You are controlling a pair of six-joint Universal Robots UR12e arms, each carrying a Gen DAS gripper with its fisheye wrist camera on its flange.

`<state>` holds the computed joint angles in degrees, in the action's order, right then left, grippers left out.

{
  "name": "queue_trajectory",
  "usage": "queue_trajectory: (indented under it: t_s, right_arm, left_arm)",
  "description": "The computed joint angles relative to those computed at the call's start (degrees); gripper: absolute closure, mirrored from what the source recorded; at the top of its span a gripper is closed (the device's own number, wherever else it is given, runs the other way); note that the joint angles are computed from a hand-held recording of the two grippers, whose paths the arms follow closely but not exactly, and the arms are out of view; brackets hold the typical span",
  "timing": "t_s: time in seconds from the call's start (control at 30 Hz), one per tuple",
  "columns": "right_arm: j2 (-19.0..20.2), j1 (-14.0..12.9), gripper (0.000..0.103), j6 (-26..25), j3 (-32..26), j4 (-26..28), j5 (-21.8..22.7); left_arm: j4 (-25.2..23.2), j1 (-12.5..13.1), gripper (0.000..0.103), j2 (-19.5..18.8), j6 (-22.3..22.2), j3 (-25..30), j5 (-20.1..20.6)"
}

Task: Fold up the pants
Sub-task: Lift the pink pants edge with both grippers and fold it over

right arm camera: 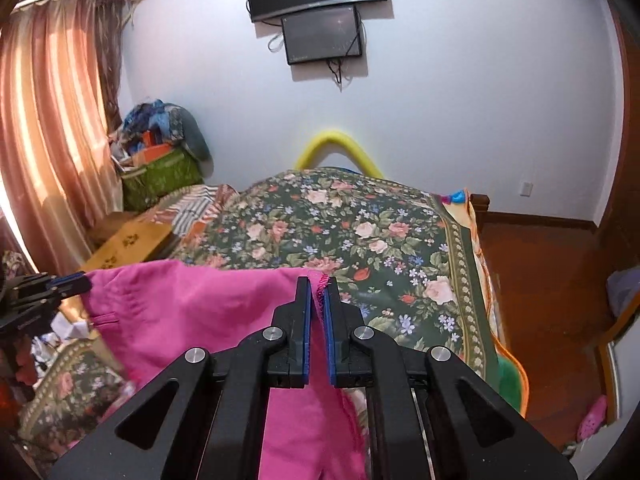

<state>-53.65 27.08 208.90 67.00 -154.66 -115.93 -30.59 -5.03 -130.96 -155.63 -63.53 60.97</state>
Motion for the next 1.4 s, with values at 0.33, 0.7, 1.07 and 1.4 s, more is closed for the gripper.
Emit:
queue_trajectory:
  t_s: [0.33,0.7,1.07,1.4]
  right_arm:
    - [-3.60,3.29,0.098,1.49,5.72,-3.42,0.89]
    - [-6.42,6.53,0.098,7.35,11.83,-6.03,2.75]
    - [-7.57,9.23,0.098,16.11,17.78,-3.00,7.85]
    - [-7.07,10.07,0.098,18.77,18.74,-0.67,11.18]
  left_arm:
    - [0.75,2.15,0.095,5.23,4.67,-8.28,-2.41]
    - [1.93,4.84,0.095,11.06,9.34,-18.57,-4.73]
    - [1.09,6.42,0.095,13.81,14.95,-27.48,-2.18]
    - [-3.12,6.73,0.095,13.51,15.90,-29.90,1.75]
